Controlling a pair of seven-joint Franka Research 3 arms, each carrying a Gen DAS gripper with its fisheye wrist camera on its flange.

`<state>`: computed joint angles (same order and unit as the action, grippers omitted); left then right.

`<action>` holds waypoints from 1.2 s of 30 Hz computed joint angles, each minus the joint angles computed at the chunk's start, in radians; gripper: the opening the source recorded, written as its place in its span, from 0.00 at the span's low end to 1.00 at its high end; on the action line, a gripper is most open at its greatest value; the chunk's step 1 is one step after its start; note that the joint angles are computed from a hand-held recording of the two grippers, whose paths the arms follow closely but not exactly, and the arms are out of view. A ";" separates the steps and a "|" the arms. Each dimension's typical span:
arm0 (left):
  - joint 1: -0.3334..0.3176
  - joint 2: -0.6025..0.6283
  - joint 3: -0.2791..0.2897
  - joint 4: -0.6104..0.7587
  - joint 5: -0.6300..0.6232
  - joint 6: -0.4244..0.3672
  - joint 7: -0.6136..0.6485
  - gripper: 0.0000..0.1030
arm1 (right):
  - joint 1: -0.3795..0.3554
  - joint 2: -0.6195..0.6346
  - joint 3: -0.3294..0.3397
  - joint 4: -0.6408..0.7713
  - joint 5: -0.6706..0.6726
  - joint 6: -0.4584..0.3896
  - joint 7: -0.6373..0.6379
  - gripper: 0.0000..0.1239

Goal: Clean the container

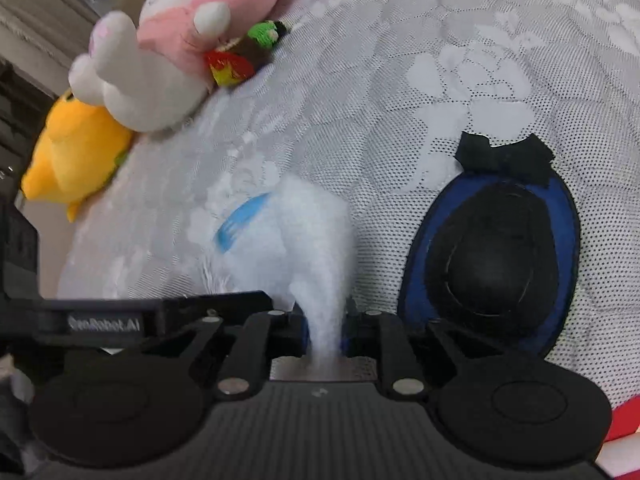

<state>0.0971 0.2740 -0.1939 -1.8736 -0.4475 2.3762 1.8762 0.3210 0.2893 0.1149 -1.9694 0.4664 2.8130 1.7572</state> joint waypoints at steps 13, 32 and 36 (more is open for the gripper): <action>-0.038 0.023 -0.009 0.012 0.098 0.025 0.004 0.98 | 0.043 -0.060 -0.088 -0.095 -0.220 0.105 0.295 0.16; -0.065 0.040 -0.026 0.016 0.164 0.066 -0.007 0.98 | 0.015 -0.081 -0.064 -0.121 -0.202 0.125 0.292 0.19; -0.069 0.055 -0.038 0.015 0.204 0.118 0.071 0.99 | 0.021 -0.080 -0.070 -0.118 -0.211 0.121 0.300 0.19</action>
